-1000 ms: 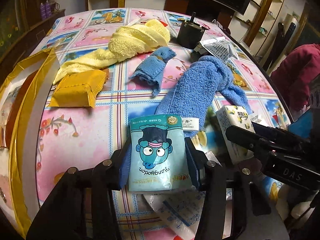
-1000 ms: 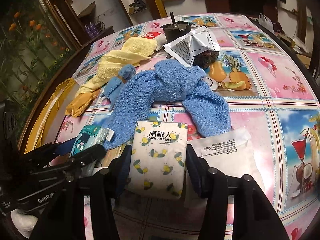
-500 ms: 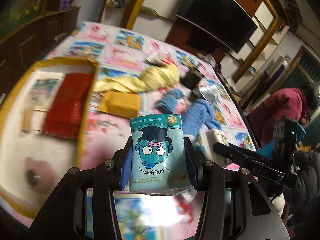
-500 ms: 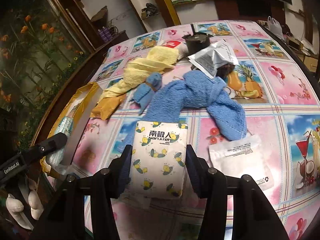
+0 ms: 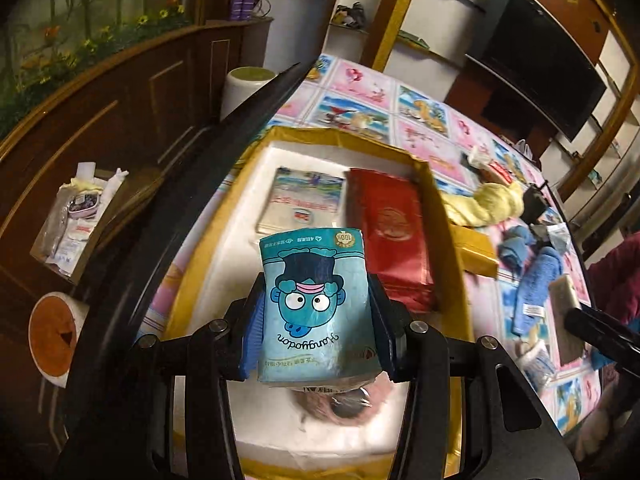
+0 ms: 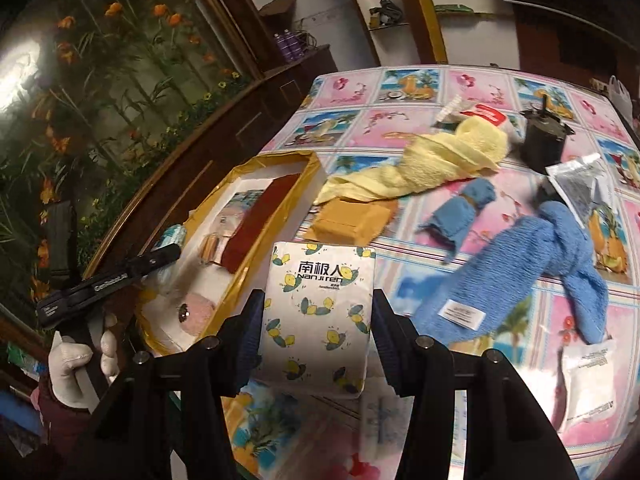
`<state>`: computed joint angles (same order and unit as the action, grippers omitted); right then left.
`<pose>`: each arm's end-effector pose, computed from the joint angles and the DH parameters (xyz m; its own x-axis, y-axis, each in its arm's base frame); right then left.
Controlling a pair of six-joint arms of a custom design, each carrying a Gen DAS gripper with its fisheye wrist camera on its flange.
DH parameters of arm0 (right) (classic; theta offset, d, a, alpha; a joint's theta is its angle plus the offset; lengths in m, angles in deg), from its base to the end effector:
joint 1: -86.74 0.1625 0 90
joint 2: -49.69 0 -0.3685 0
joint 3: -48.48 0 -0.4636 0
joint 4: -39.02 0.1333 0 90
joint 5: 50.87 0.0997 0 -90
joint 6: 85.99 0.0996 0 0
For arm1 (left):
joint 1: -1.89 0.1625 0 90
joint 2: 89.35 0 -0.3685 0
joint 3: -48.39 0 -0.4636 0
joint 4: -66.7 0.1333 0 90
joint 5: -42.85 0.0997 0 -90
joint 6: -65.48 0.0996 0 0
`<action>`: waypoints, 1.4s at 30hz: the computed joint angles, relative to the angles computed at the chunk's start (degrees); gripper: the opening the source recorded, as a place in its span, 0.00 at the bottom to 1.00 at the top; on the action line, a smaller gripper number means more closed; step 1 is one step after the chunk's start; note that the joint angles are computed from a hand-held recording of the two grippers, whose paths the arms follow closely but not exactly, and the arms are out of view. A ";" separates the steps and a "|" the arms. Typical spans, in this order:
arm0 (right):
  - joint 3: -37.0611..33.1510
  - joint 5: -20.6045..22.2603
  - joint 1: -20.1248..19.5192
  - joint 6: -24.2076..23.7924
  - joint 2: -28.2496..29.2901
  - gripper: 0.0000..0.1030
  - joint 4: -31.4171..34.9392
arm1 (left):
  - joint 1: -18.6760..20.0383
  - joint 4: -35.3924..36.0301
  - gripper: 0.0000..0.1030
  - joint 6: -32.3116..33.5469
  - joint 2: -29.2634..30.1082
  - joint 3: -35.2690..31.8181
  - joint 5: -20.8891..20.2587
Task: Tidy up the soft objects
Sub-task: 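Carry the tissue pack and teal packet into the box and release both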
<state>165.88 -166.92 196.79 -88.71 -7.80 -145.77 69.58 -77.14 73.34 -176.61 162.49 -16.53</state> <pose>0.2773 -0.4986 0.0557 -0.9157 -0.1086 0.3870 -0.3251 0.7663 -0.5541 -0.0420 -0.5870 0.2902 -0.8294 0.2244 -0.5116 0.4559 0.8011 -0.3877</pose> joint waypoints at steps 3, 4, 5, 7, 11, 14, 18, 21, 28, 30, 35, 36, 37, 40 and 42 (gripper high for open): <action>-4.45 0.00 1.73 -0.52 3.71 0.50 2.76 | 1.21 0.17 0.45 0.28 2.10 -1.84 0.10; -5.98 -0.07 2.30 -0.84 5.01 0.50 3.65 | 1.62 0.22 0.45 0.30 2.91 -2.52 0.02; -7.92 0.00 2.88 -1.32 6.64 0.50 4.79 | 1.96 0.52 0.45 0.20 3.49 -3.14 0.02; -11.41 0.06 3.67 -1.99 9.61 0.50 7.02 | 2.70 2.34 0.46 -1.00 4.61 -4.73 -0.04; -18.04 0.48 4.28 -1.97 15.13 0.50 11.86 | 4.86 6.54 0.50 -3.65 5.22 -7.29 -4.80; -22.27 -0.07 4.60 -2.49 18.73 0.50 14.29 | 5.96 6.20 0.50 -4.16 4.26 -7.40 -8.28; -26.19 -1.23 4.55 -2.29 22.10 0.52 16.10 | 6.69 4.74 0.50 -4.62 2.60 -6.88 -10.64; -27.53 -0.49 4.02 -0.40 23.10 0.53 17.45 | 6.99 3.62 0.50 -4.74 1.04 -6.21 -12.60; -25.26 0.59 3.85 0.14 21.50 0.59 14.88 | 6.13 0.55 0.50 -5.72 -3.39 -2.77 -16.90; -23.28 1.27 3.74 0.22 20.05 0.59 13.04 | 5.52 0.00 0.50 -6.01 -5.08 -1.21 -18.60; -15.79 0.11 3.50 -2.13 14.42 0.59 4.01 | 2.86 -0.79 0.60 -5.42 -8.78 3.03 -22.56; -14.44 -1.34 3.47 -2.85 13.36 0.59 2.04 | 2.23 -0.65 0.60 -4.99 -9.36 3.82 -23.24; -13.04 -3.41 3.27 -3.68 12.10 0.59 0.18 | 1.64 -0.55 0.59 -4.86 -9.78 4.53 -23.48; -10.68 -8.72 1.73 -3.95 9.17 0.59 -1.90 | 0.34 0.40 0.59 -4.51 -10.29 5.99 -24.61; -9.81 -12.23 -0.17 -1.93 7.15 0.59 -2.05 | -0.38 1.33 0.59 -4.34 -10.03 6.63 -24.78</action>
<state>156.07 -179.15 196.62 -90.64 -0.65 -147.82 69.20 -75.80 68.99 -186.65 169.12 -41.31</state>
